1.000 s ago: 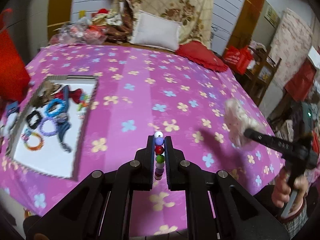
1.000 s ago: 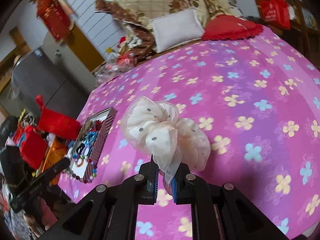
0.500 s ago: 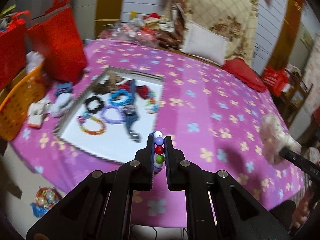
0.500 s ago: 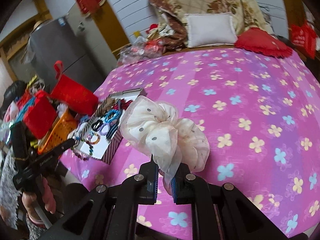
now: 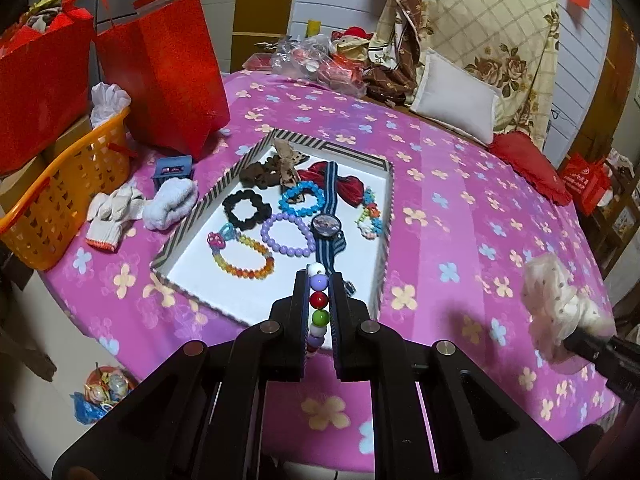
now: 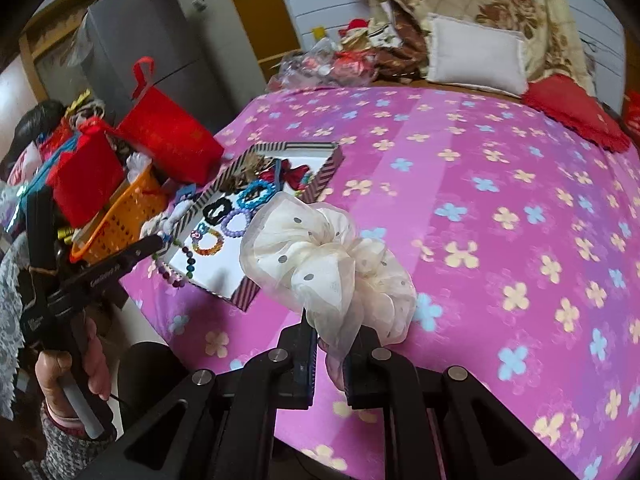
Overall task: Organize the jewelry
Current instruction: 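Place the bead bracelet in the tray with the left tool while the right tool places the scrunchie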
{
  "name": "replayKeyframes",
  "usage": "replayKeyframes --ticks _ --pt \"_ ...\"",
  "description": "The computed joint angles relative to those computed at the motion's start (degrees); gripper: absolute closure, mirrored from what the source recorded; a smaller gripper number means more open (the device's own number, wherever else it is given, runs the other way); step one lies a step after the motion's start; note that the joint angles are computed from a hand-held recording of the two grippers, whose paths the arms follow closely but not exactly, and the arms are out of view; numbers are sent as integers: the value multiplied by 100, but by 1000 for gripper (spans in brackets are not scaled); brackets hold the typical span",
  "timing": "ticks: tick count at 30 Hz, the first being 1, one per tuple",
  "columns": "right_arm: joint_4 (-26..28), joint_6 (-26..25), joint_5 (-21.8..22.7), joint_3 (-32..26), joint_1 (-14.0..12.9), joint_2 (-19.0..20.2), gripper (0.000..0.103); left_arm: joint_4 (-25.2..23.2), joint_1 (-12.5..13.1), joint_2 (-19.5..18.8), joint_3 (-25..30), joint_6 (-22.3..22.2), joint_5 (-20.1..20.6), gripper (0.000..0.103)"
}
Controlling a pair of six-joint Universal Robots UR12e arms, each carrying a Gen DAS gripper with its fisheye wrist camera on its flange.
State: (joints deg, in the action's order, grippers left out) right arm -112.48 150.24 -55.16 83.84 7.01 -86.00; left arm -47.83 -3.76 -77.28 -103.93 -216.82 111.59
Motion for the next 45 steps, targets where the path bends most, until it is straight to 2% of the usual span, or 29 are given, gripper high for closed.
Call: replayKeyframes --ticks 11,18,20,24,27,32,34,37,39,45 --pt "-1 108 -250 -314 400 322 94 503 484 -259 110 283 -519 95" --pt "159 201 -300 -603 625 594 94 403 884 -336 -61 -42 -922 95" --pt "306 194 -217 -720 691 688 94 224 983 -316 -118 -167 -980 95" --pt "915 119 136 -1036 833 928 94 11 1121 -245 -213 -386 -1043 95" --pt "1633 -8 517 -1318 934 1142 93 85 1252 -160 -344 -507 -1255 95" --pt "3562 -393 1432 -1919 987 1645 93 535 1388 9 -583 -778 -1379 95" --pt "3966 -452 1500 -2041 1026 1794 93 743 1391 71 -650 -822 -1285 95" --pt "3443 -131 1025 -1905 1126 1783 93 819 1308 74 -640 -823 -959 94" --pt "2774 30 464 -1735 1232 1685 93 800 1273 52 -620 -793 -855 93" --pt "1778 -256 -519 -1403 1461 1445 93 746 1214 -21 -564 -743 -696 87"
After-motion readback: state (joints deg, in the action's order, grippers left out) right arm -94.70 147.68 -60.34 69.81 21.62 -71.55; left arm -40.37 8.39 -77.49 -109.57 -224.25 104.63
